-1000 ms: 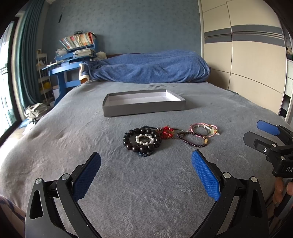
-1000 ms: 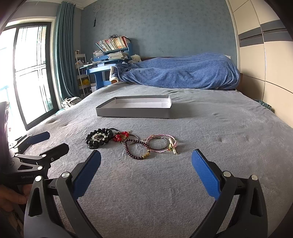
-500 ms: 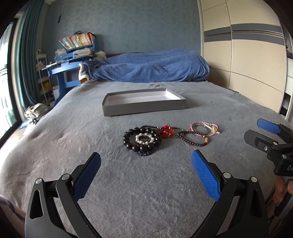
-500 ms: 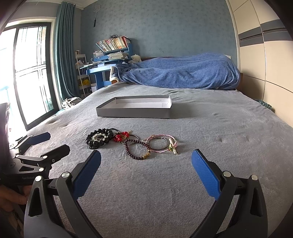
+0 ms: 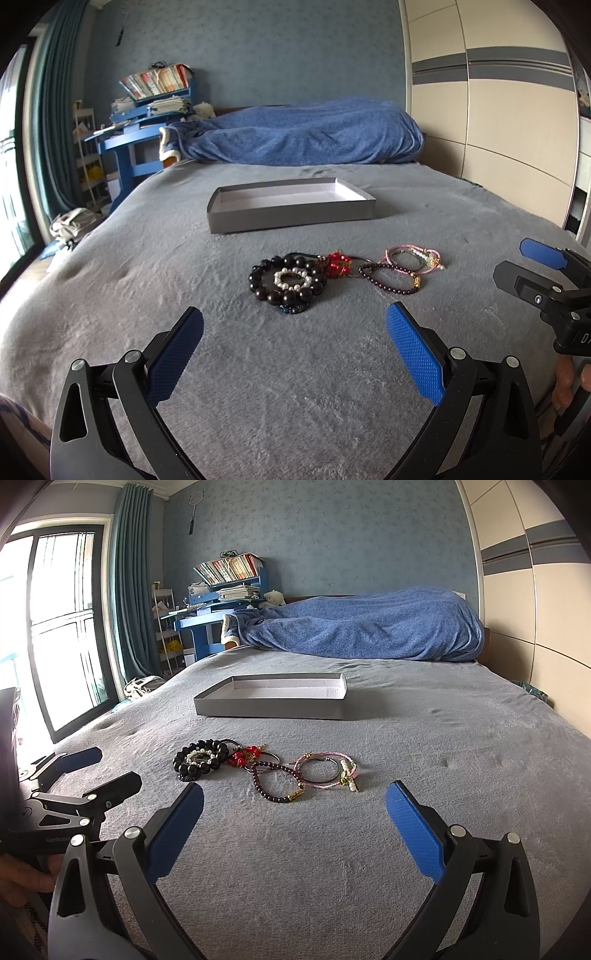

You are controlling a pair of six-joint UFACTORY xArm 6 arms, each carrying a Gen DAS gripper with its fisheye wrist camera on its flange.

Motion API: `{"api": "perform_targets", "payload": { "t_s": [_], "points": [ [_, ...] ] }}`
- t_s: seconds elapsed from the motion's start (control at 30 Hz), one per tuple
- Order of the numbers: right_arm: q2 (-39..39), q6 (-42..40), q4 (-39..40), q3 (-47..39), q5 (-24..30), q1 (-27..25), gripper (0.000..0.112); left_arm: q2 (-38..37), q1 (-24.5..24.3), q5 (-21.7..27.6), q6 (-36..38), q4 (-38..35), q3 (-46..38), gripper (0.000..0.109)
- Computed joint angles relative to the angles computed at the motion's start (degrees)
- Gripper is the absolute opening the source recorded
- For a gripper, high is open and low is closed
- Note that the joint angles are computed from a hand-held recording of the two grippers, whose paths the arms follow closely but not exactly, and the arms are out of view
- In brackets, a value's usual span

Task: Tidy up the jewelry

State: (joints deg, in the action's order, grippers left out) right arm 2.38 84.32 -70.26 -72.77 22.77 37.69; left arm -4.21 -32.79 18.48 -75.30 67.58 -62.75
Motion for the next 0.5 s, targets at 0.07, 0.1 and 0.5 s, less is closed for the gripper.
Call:
{"api": "perform_targets", "payload": {
  "t_s": [0.07, 0.1, 0.5],
  "points": [
    [0.0, 0.0, -0.1, -0.1, 0.0, 0.0, 0.098, 0.0, 0.0, 0.0, -0.1, 0.1, 0.0, 0.098],
    [0.0, 0.0, 0.0, 0.0, 0.0, 0.0, 0.098, 0.0, 0.0, -0.1, -0.2, 0.1, 0.0, 0.098],
    [0.6, -1.0, 1.1, -0.3, -0.3, 0.0, 0.098, 0.9, 0.4, -0.1, 4.9, -5.7, -0.7, 0.098]
  ]
}}
